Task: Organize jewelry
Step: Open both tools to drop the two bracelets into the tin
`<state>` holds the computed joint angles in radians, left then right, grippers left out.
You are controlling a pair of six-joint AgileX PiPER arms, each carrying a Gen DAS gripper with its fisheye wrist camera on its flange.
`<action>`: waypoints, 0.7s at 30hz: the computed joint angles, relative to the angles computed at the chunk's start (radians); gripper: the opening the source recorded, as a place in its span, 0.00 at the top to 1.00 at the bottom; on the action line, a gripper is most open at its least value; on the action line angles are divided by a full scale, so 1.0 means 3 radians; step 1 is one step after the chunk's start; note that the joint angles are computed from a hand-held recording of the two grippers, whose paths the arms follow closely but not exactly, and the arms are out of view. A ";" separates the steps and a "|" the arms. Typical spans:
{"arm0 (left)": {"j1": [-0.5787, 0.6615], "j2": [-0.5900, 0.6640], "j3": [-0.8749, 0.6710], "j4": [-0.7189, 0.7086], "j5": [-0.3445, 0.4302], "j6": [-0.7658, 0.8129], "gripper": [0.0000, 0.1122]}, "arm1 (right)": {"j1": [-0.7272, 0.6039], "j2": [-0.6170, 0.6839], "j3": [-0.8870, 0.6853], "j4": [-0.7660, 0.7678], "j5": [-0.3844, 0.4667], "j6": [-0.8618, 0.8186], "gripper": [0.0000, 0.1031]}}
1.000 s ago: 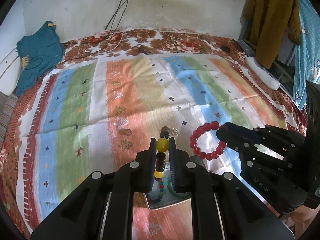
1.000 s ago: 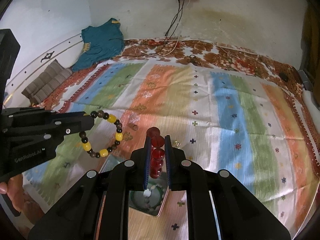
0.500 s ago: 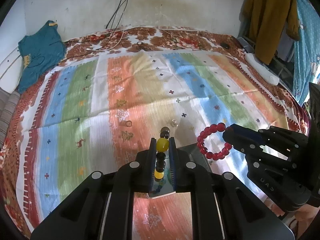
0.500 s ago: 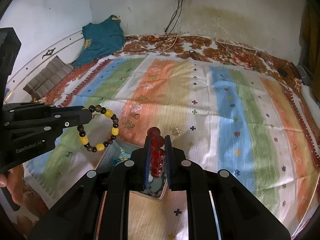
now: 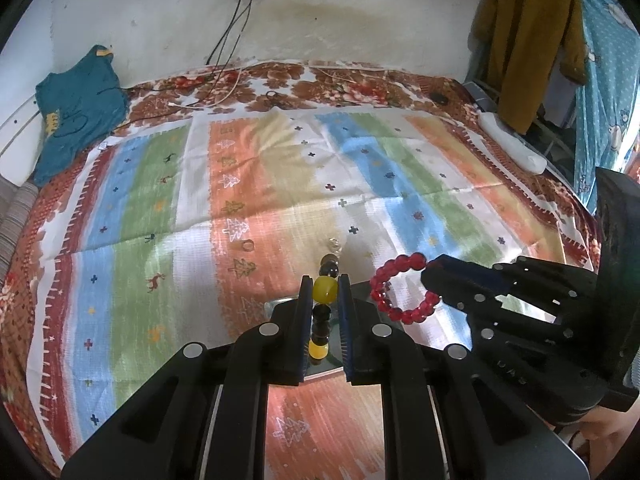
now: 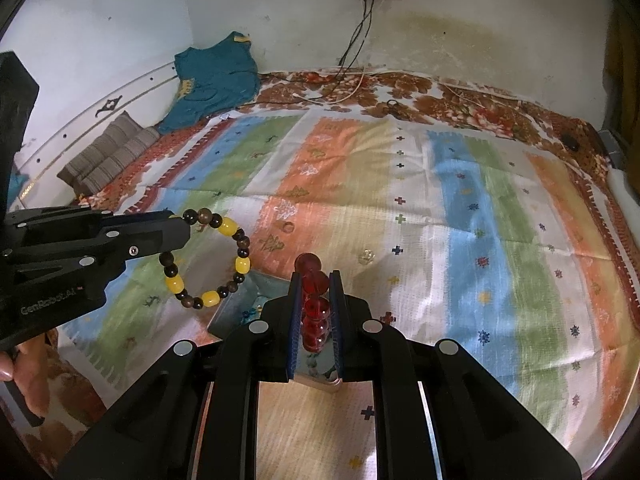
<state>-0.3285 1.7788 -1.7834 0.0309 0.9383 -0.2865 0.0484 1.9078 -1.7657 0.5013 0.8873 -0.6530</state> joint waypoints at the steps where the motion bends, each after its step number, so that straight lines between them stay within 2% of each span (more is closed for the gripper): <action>1: -0.0002 0.0000 0.0003 -0.0017 0.0000 0.0001 0.89 | 0.0003 0.0004 -0.0001 -0.0009 0.0011 0.0011 0.86; 4: -0.0012 0.0010 -0.0001 0.0076 0.0000 -0.0090 0.84 | 0.0017 0.0100 -0.0144 -0.0127 0.0147 0.0198 0.85; 5: -0.0004 0.0019 -0.0012 0.0094 0.0012 -0.0118 0.82 | 0.0027 0.0123 -0.0177 -0.0223 0.0152 0.0304 0.76; 6: 0.0007 0.0021 -0.0011 0.0102 0.0015 -0.0140 0.81 | 0.0029 0.0133 -0.0191 -0.0257 0.0151 0.0343 0.62; 7: 0.0018 0.0027 -0.0014 0.0125 0.0028 -0.0173 0.81 | 0.0033 0.0153 -0.0220 -0.0327 0.0144 0.0402 0.58; 13: 0.0062 0.0071 -0.0048 0.0195 0.0093 -0.0256 0.76 | 0.0036 0.0231 -0.0299 -0.0498 0.0158 0.0561 0.56; 19: 0.0108 0.0184 -0.0142 0.0236 0.0198 -0.0306 0.63 | 0.0055 0.0349 -0.0459 -0.0585 0.0205 0.0662 0.49; 21: 0.0131 0.0234 -0.0191 0.0223 0.0232 -0.0300 0.61 | 0.0068 0.0402 -0.0536 -0.0639 0.0233 0.0731 0.43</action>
